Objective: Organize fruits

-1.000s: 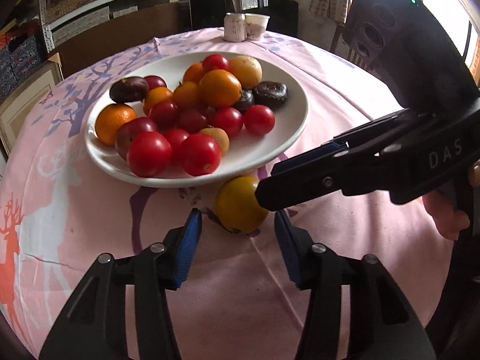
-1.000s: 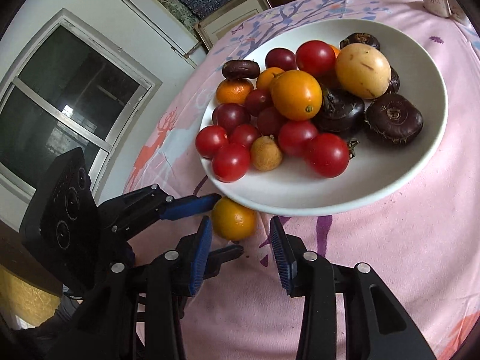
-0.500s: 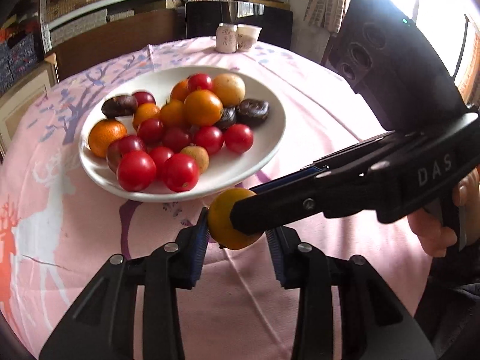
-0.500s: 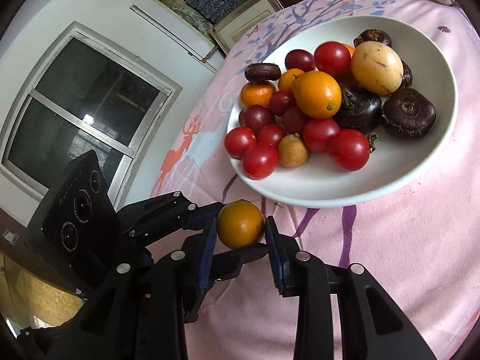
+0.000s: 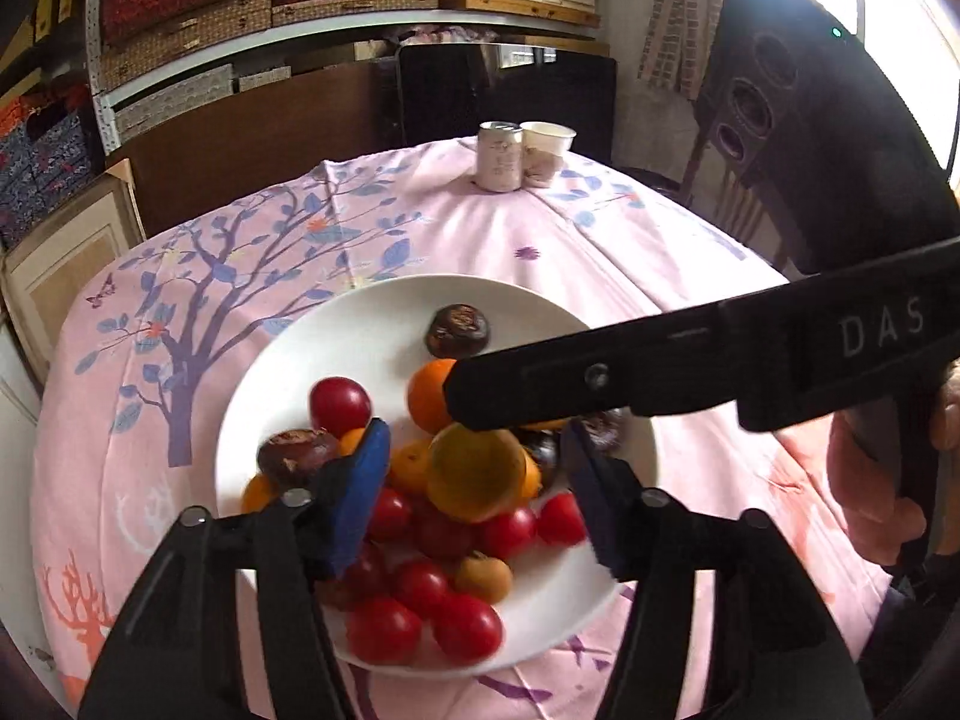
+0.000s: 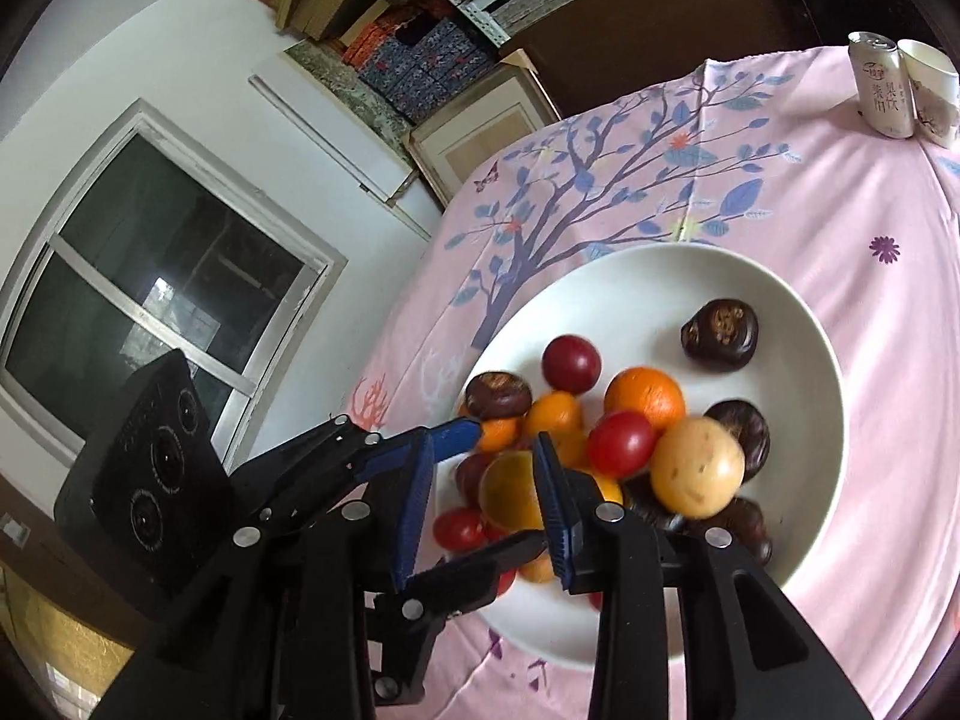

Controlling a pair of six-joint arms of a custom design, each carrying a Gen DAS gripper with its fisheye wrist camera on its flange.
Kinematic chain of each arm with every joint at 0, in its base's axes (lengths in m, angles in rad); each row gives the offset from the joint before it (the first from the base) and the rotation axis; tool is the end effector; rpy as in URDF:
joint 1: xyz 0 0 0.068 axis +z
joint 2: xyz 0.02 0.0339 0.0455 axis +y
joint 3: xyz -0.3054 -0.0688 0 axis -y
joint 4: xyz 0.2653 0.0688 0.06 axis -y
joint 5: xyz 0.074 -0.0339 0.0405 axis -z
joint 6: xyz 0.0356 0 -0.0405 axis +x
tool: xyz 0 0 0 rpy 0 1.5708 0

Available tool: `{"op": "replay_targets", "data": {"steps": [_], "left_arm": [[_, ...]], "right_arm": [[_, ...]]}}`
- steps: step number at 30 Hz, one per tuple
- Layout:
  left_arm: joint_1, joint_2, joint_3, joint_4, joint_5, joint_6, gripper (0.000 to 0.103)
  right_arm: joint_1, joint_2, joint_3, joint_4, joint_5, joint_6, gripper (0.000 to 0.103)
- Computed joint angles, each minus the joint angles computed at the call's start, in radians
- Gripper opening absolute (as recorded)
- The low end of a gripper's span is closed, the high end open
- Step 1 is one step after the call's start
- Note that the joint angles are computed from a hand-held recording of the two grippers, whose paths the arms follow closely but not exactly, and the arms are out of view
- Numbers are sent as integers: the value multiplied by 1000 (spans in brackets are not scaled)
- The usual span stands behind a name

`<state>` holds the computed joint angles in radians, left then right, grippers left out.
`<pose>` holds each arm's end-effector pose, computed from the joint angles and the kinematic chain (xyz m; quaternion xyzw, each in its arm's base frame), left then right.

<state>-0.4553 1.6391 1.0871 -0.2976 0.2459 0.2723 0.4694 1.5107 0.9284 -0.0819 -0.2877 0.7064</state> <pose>0.3284 -0.1704 0.2486 0.3709 0.8524 -0.1463 0.3382 0.2999 0.1634 0.2559 0.0428 0.8909 0.3476 0.2892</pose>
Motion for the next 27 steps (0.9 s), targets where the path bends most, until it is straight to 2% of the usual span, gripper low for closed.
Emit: {"op": "replay_targets", "data": {"steps": [2, 4, 6, 8, 9, 13, 15, 18, 20, 23, 25, 27], "left_arm": [[8, 34, 36, -20, -25, -45, 85], [32, 27, 20, -19, -15, -89, 98], [41, -18, -36, -14, -39, -101, 98], [51, -81, -110, -20, -46, -117, 98], [56, -117, -149, -20, -47, -129, 98], [49, -339, -346, 7, -95, -165, 98], [24, -464, -424, 8, -150, -196, 98], [-19, -648, -493, -38, -210, -270, 98], [-53, -755, -509, -96, -221, -320, 98], [-125, -903, -517, -201, -282, -390, 98], [-204, -984, -510, -268, -366, -442, 98], [-315, -1046, -495, -344, -493, -512, 98]], "right_arm": [[-10, 20, 31, -29, 35, -15, 49], [-1, -4, 12, -9, 57, -16, 55], [30, -55, -19, -31, 110, -37, 63], [79, -136, -81, -48, 183, -39, 97], [114, -185, -116, -66, 238, -30, 100], [308, -354, -239, -160, 465, 50, 100], [428, -422, -281, -223, 614, 139, 100], [621, -461, -283, -394, 853, 312, 100], [750, -456, -248, -551, 990, 469, 100], [928, -406, -158, -812, 1140, 697, 100], [1054, -352, -80, -1007, 1219, 883, 100], [1162, -292, -12, -1185, 1253, 1056, 100]]}}
